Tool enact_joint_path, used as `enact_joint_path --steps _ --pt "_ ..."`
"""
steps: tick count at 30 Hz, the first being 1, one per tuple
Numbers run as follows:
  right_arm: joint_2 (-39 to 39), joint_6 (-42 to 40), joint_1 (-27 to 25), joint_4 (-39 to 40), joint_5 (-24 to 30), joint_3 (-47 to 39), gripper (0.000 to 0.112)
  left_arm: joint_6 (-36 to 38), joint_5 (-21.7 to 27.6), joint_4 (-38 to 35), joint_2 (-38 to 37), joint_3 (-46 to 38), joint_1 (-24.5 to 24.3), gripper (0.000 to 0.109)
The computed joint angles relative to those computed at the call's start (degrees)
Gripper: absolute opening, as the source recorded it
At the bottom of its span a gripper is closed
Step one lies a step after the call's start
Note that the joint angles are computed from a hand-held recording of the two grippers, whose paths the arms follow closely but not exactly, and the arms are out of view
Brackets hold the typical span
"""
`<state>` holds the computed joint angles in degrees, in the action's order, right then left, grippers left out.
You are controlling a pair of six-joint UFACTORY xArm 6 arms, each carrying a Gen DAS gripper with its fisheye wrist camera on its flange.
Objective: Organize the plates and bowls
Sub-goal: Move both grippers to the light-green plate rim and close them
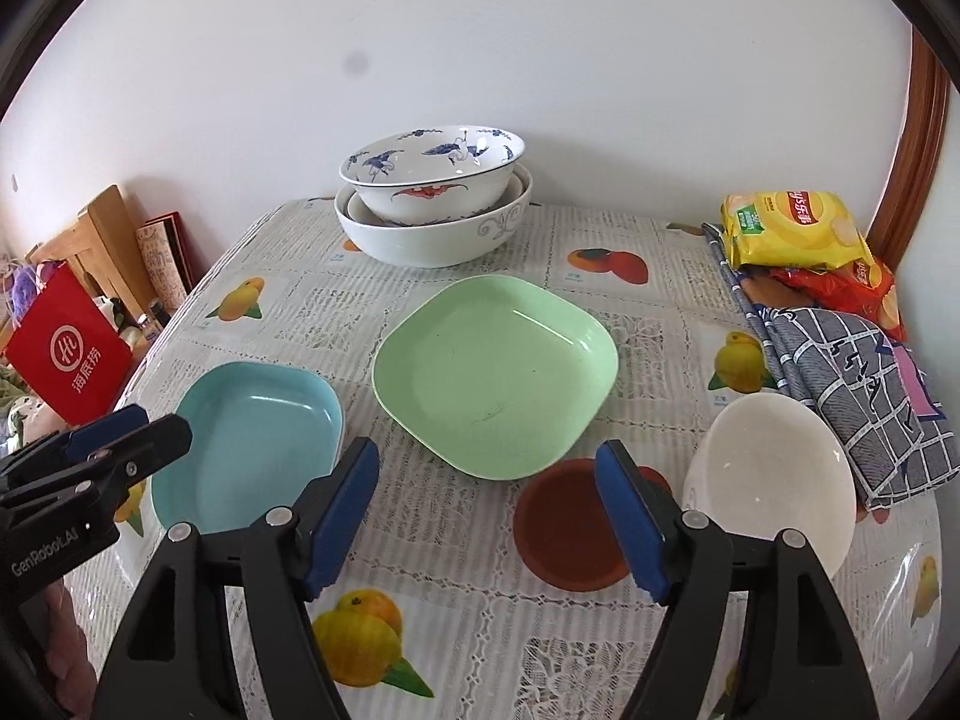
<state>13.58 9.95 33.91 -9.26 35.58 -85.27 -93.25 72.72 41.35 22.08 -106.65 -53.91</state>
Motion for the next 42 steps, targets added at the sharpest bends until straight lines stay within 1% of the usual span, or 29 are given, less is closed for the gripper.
enact_joint_path --steps 1,4,5,7,8,9,11,13,16,19,23,25,28,30,31,35,40,42 --pt "-0.38 0.17 -0.33 -0.34 0.54 0.06 0.074 0.82 1.08 0.27 1.29 -2.23 -0.07 0.053" --pt "-1.62 0.96 -1.2 -2.54 0.54 0.65 0.074 3.44 1.03 0.51 3.95 -6.64 0.22 0.053" --pt "-1.97 1.71 -1.46 -3.85 0.16 0.84 0.074 4.04 1.89 0.63 5.2 -8.7 0.23 0.053" --pt "-2.14 3.63 -1.98 -6.07 0.0 0.52 0.079 6.24 5.03 0.9 8.63 -14.39 0.14 0.053" --pt "-1.84 3.59 -2.27 -6.04 0.63 -0.24 0.079 7.26 6.49 1.22 10.28 -17.11 0.09 0.053" --pt "-1.42 1.93 -2.68 -4.02 1.29 -1.14 0.079 7.83 6.93 1.8 11.31 -18.76 0.09 0.053" --pt "-0.47 -0.55 -3.52 -0.2 2.01 -2.68 0.079 7.9 5.61 2.77 11.75 -19.36 0.35 0.053" --pt "0.5 -0.51 -4.11 -0.07 2.62 -4.1 0.079 9.1 6.51 2.68 13.38 -22.15 0.66 0.053" --pt "1.69 -2.43 -4.67 1.36 2.48 -5.54 0.079 11.53 6.98 -0.84 15.5 -25.66 2.17 0.053" --pt "3.15 -1.95 -4.93 0.88 2.45 -7.2 0.079 11.71 5.84 -3.11 15.65 -25.04 3.65 0.053" --pt "6.01 -2.99 -5.13 2.46 2.9 -10.07 0.079 12.6 3.89 -4.64 16.14 -24.27 4.99 0.053" --pt "8.1 -3.02 -5.31 3.23 4.22 -12.41 0.079 13.89 3.97 -5.6 17.78 -26.11 5.48 0.053" --pt "11.13 -2.95 -5.6 4.6 5.59 -15.55 0.074 15.48 3.64 -7.08 20.08 -28.64 6.37 0.053" --pt "13.32 -2.99 -5.7 4.97 6.67 -18.04 0.066 15.7 0.73 -7.87 19.87 -27.24 7.23 0.053" --pt "14.21 -3.08 -5.74 4.99 6.6 -18.86 0.065 16.2 -0.28 -8.65 20.28 -27.42 7.71 0.053" --pt "18.53 -3.3 -5.76 4.15 8.37 -23.69 0.061 19.46 1.22 -11.83 25.08 -33.9 9.17 0.053" --pt "23.83 -3.63 -5.95 5.09 11.87 -30.36 0.054 20.47 1.4 -13.82 28.17 -37.39 10.47 0.053" --pt "25.76 -3.47 -6.01 5.78 13.35 -32.86 0.046 21.65 3.27 -14.85 31.18 -42.09 10.78 0.053"
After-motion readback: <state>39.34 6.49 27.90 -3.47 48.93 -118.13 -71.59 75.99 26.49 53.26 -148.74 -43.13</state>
